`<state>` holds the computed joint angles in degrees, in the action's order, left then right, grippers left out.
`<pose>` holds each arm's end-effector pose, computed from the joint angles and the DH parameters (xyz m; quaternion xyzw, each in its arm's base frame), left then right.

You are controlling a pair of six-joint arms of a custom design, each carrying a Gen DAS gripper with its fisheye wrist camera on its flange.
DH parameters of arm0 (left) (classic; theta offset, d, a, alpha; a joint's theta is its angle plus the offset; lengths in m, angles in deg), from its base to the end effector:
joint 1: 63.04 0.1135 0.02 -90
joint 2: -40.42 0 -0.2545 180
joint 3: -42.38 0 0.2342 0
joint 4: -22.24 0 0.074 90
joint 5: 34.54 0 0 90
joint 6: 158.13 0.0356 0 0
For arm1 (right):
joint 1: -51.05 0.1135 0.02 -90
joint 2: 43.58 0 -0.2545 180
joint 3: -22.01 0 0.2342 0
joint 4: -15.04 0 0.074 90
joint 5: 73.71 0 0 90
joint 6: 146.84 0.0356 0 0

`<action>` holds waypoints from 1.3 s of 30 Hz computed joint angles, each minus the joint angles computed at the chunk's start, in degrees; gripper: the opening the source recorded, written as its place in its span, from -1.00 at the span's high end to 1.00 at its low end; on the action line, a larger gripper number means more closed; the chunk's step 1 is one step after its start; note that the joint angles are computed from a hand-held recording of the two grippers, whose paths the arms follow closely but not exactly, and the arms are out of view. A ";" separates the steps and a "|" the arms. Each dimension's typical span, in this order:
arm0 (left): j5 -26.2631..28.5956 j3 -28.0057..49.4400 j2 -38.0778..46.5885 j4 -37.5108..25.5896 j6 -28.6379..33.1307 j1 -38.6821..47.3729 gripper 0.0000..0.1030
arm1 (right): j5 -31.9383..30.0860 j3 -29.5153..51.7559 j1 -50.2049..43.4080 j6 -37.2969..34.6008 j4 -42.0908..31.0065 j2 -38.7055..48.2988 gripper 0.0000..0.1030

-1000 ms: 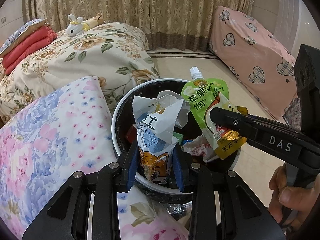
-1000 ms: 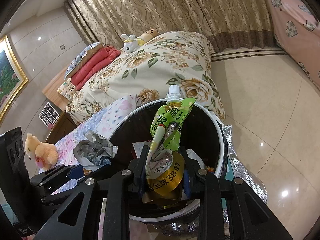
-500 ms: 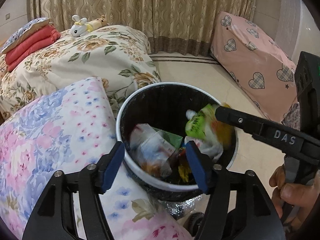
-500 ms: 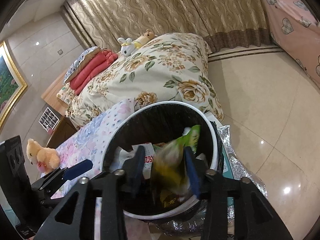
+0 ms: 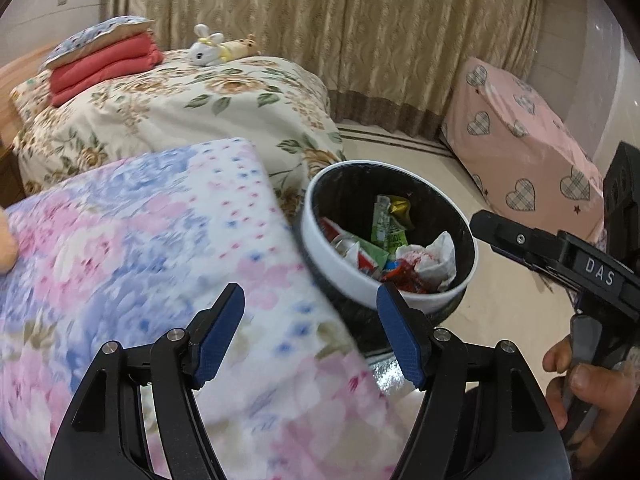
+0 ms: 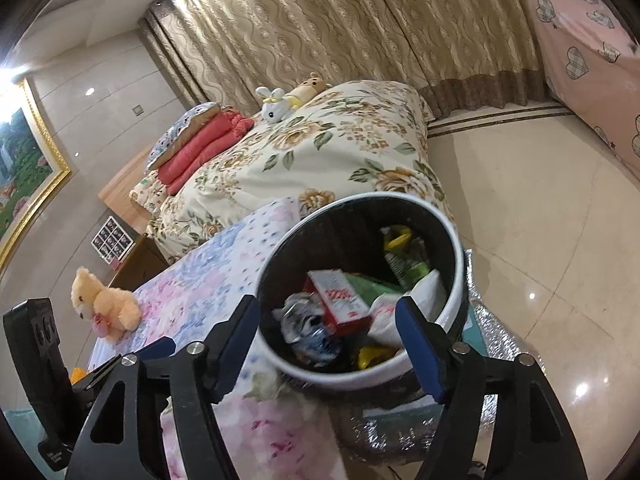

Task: Collect trash

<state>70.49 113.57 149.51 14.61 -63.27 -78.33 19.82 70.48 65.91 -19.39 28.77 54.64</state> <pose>0.3486 -0.1049 0.1328 0.2093 0.8949 -0.1547 0.3626 0.2870 0.0739 0.1222 0.1882 0.8707 0.1753 0.4193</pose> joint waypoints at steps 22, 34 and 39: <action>8.29 -30.77 -24.78 13.10 6.44 26.77 -0.76 | 19.08 0.59 27.92 4.38 1.29 -1.42 -0.71; 7.05 -40.46 -27.84 28.48 6.16 38.79 -1.00 | 36.22 4.85 40.49 -7.41 8.84 3.65 -1.00; 6.81 -42.54 -26.57 32.12 7.71 40.44 -1.00 | 33.21 6.10 40.11 -5.32 9.33 7.60 -1.00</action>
<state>77.30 71.03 122.94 46.73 -55.56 -37.89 53.03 76.57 106.02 -24.71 38.10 62.24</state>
